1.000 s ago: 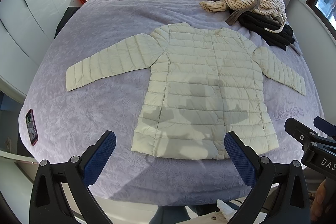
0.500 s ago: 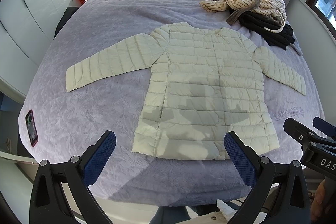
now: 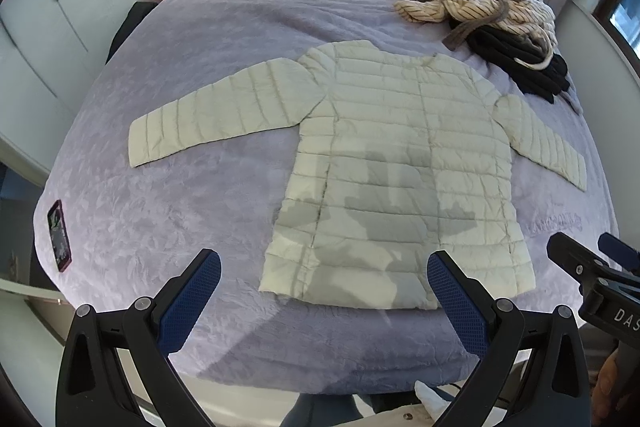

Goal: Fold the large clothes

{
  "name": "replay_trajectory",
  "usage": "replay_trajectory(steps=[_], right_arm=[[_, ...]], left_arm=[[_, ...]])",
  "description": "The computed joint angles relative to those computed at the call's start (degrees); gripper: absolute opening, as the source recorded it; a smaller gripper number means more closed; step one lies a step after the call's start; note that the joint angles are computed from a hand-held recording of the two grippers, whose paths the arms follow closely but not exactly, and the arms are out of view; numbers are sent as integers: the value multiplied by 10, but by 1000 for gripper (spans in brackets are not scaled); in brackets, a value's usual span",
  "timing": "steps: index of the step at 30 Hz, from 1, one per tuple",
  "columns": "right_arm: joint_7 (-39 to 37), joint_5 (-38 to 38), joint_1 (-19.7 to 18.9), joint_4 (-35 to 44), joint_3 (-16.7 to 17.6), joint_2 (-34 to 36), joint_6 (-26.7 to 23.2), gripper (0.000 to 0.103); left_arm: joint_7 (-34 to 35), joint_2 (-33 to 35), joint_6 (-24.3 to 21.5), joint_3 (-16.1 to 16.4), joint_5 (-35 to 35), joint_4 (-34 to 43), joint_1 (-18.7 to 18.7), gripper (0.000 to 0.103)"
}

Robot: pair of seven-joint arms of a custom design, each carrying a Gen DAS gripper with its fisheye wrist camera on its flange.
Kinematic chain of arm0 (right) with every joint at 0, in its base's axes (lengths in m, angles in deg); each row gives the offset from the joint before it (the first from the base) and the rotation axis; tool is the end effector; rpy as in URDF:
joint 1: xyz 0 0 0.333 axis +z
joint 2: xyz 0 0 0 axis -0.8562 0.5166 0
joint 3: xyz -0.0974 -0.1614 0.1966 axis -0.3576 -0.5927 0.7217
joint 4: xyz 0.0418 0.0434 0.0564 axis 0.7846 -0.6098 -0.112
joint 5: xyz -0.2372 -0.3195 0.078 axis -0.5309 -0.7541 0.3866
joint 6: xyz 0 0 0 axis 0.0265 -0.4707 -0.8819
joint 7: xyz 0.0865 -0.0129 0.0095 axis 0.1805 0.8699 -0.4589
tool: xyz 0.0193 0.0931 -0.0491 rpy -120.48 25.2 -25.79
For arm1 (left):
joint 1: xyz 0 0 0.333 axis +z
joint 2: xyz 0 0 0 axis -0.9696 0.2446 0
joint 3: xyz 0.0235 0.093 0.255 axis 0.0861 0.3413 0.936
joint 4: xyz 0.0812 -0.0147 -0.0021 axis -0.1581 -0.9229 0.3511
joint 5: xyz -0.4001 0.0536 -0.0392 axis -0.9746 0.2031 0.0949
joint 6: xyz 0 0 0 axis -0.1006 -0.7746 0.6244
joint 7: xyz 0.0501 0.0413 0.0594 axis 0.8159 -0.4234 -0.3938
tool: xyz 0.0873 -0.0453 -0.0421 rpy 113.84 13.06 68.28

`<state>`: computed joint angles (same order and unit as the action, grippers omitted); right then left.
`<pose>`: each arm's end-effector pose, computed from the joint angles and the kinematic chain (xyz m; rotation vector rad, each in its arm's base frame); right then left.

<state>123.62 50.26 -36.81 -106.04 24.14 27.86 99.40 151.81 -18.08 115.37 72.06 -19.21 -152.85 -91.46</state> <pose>0.3599 0.2612 0.7659 -1.2750 2.5768 -0.4415 0.4889 -0.2725 0.7525 -1.4650 2.5272 -0.5220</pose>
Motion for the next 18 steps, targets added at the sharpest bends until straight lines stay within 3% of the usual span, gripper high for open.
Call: replay_trajectory(steps=[1,5,8,12,15,18], right_arm=[[0,1,0,-5,-1,0,6,103],[0,1,3,8,-2,22,15,103],[-8,6,7,22,-9,46,30,103],[-7,39,6,-11,-30,34,94,103],[3,57,-4,-30,-40,29,124,103],[11,81,-13,-68,-50,21,189,103]], left_arm=[[-2,6,-16,-2,16,9,-3,103],[2,11,1,5,-3,9,4,103],[8,-2,65,15,-73,-35,24,103],[-6,3,141,25,-85,-64,41,103],[-13,72,96,29,-56,13,49,103],[-11,139,58,33,-45,80,57,103]])
